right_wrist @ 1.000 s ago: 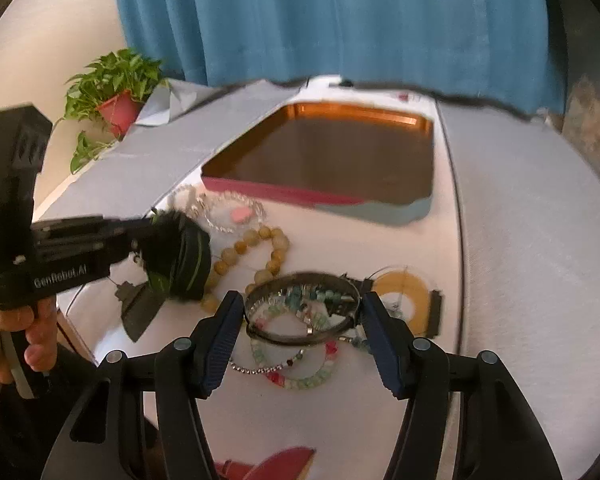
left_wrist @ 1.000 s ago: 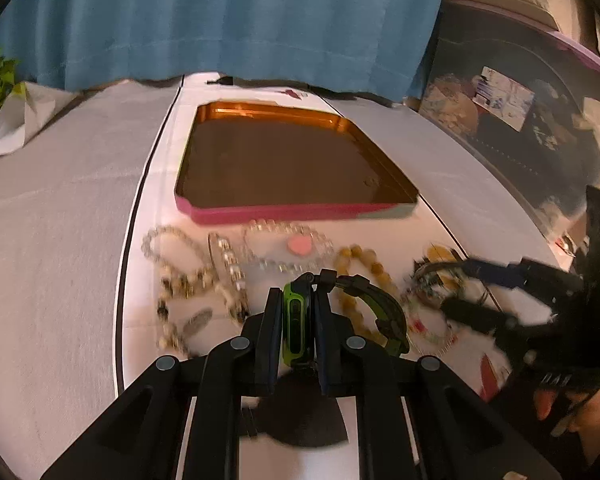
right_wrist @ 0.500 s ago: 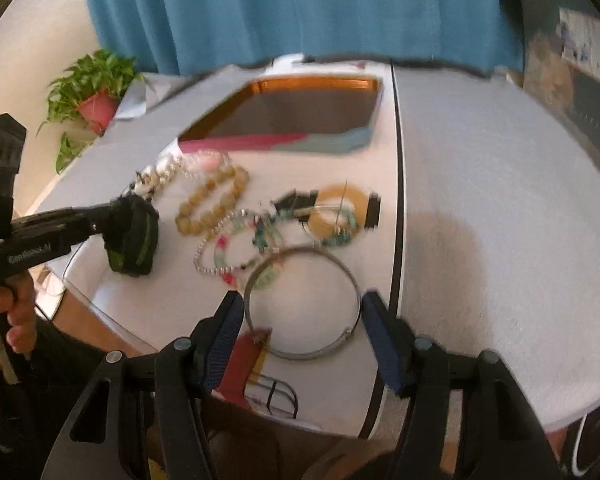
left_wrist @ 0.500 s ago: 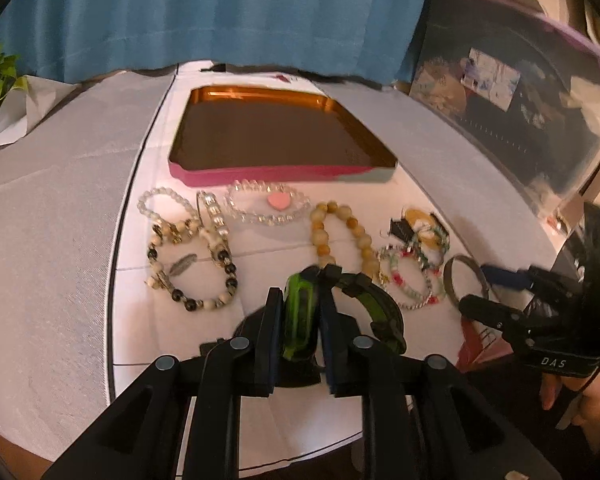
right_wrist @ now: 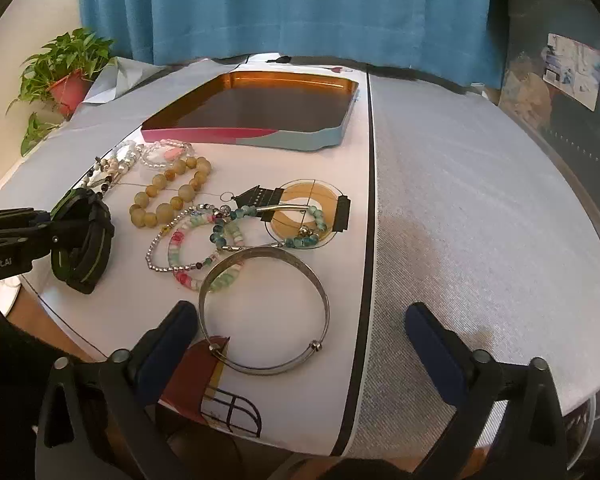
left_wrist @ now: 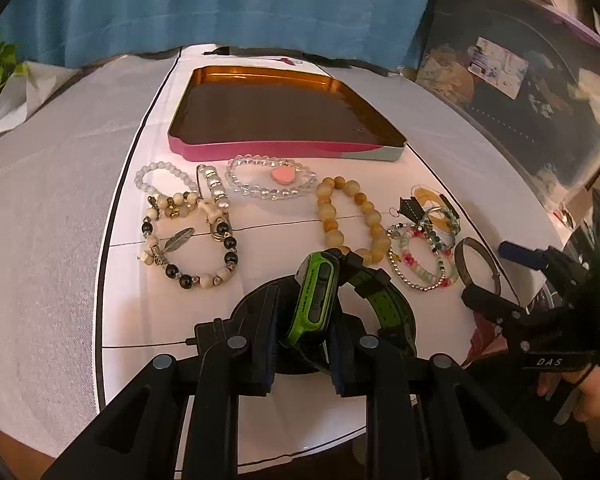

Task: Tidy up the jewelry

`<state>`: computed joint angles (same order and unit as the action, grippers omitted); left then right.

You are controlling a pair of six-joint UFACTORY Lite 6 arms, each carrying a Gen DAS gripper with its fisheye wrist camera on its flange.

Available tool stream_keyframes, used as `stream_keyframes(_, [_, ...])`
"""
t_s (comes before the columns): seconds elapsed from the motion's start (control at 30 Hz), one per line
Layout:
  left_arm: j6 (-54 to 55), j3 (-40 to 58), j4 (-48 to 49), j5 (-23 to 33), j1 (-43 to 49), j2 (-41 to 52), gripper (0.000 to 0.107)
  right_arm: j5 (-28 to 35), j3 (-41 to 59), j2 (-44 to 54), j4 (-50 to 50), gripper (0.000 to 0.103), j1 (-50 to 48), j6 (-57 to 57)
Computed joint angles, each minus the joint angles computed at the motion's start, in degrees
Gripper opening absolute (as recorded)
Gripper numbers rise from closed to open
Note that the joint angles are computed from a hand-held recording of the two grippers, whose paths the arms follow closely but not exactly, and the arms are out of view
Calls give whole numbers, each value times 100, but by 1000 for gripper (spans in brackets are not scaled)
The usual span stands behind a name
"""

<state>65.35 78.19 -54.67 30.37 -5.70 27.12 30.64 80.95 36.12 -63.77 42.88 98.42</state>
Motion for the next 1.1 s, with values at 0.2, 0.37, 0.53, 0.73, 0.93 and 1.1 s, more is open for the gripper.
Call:
stream_keyframes(0.2, [59,-87,-113,47,9,-64,18,166,-117,-127,-195,61,133,68])
stream_keyframes(0.37, [6,-153,-111,59,-45,-120,17,55,-210,-206,-175,62,91,138])
stream_keyframes(0.53, [-619,117,123,148,-105,38,17,-212,-249,-263,-285,61,106,394])
stream_keyframes(0.73, [-912,151,53,122,-264,-158,17,24,-119,-403,-189,61,156,432])
stream_keyframes(0.93, [-908,-20,-174,189,-305,-715,17,55,-246,-811,-416,61,282,1039])
stream_keyframes(1.1, [-893,101,-266,381,-227,-1144,17,426,114,-1087,-248,61,496,761])
